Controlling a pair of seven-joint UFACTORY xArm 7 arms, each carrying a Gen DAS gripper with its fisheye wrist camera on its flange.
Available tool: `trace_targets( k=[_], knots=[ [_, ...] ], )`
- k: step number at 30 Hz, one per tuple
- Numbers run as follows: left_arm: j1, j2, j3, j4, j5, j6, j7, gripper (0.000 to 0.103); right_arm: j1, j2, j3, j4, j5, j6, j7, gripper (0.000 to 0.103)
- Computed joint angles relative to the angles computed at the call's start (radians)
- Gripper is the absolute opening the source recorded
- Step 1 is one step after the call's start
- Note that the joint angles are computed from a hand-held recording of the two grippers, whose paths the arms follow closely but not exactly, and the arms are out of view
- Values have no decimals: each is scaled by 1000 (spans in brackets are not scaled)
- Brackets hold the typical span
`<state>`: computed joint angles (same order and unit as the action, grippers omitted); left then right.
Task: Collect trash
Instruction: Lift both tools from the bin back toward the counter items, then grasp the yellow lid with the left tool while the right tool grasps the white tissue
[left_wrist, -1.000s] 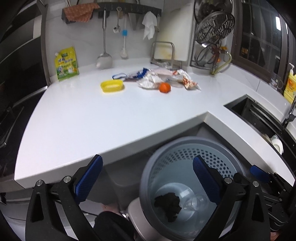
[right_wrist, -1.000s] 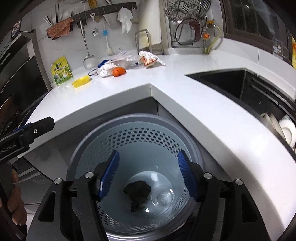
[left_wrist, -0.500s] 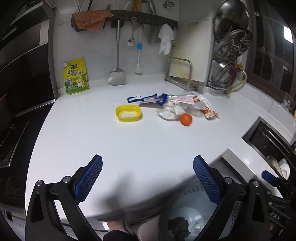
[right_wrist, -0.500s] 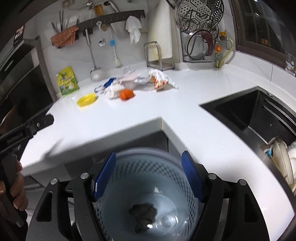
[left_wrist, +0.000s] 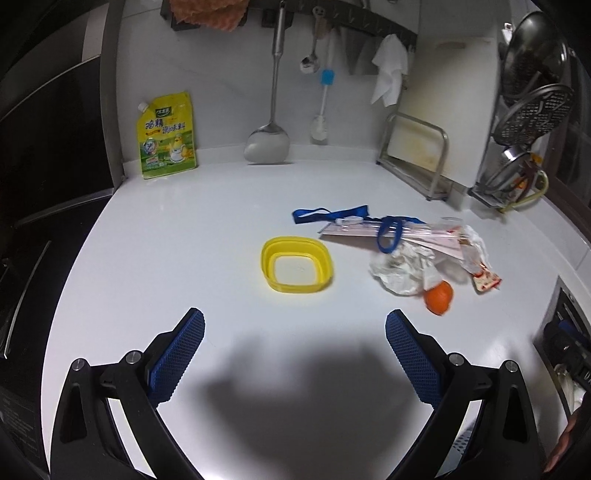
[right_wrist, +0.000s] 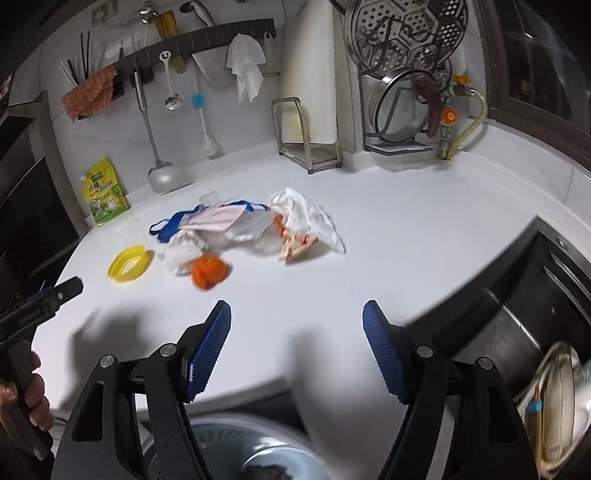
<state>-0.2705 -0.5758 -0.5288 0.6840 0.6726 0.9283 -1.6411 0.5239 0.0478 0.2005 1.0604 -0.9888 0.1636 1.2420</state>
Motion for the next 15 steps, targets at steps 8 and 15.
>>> trace_targets(
  k=[8, 15],
  knots=[
    [33, 88, 58, 37, 39, -8, 37, 97, 9, 160, -24, 188, 225, 22, -281, 72],
    [38, 166, 109, 75, 73, -36, 49, 97, 38, 305, -53, 356, 384, 66, -468, 72]
  ],
)
